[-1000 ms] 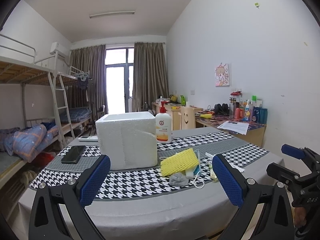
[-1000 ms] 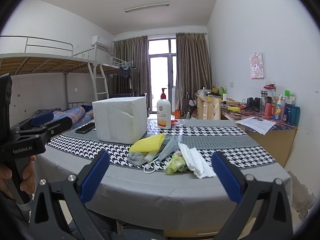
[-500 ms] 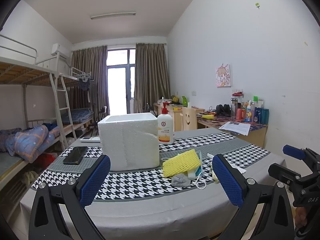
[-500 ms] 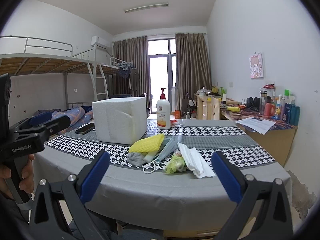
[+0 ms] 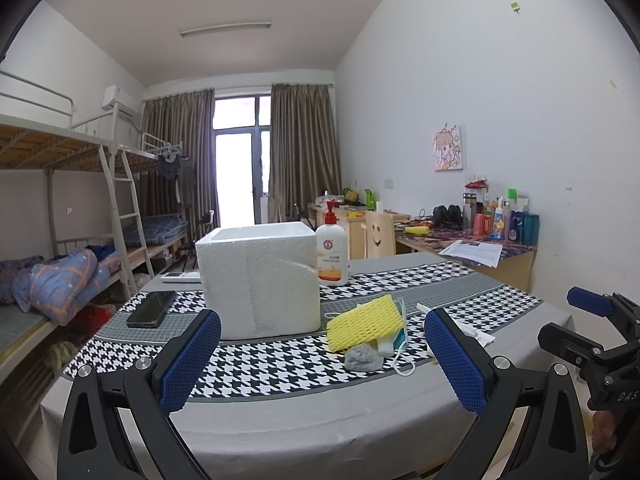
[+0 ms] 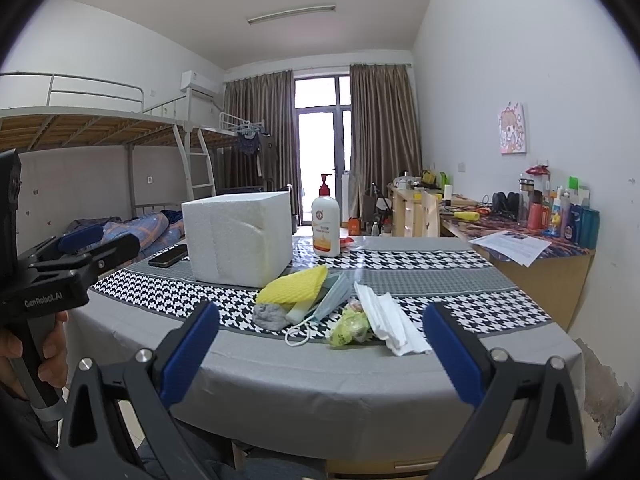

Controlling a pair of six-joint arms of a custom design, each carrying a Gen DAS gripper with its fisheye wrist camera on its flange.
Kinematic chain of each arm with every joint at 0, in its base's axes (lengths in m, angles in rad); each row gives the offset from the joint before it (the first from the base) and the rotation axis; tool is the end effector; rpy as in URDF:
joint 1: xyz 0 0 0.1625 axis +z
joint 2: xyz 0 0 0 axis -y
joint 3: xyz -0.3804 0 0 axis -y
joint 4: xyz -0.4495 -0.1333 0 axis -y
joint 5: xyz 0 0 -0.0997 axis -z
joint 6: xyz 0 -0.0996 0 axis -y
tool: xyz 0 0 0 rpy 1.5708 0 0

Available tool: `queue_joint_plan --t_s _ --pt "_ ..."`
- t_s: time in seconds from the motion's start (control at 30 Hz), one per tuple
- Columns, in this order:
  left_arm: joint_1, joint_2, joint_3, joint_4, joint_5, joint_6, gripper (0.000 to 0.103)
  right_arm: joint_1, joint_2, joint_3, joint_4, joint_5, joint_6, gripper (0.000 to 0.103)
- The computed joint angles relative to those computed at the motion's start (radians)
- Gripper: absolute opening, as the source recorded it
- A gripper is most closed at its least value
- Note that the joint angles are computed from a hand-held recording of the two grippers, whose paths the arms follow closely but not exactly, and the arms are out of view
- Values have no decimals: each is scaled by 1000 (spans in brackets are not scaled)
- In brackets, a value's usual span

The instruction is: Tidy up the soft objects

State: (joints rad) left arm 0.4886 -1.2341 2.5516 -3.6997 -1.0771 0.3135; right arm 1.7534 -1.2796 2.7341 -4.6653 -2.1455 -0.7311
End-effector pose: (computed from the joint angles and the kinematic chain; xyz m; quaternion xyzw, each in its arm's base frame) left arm -0.2425 -0.3333 0.0983 0.4986 0.7447 -0.4390 0.0646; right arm 0.1210 -0.2195 0.1857 0.1026 -0.6786 0.6226 0.3760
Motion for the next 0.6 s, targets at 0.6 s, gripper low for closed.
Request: queue_joint_plan --t_s 0.6 --pt "73 80 -121 100 -59 7 102 -78 -134 -18 187 29 60 103"
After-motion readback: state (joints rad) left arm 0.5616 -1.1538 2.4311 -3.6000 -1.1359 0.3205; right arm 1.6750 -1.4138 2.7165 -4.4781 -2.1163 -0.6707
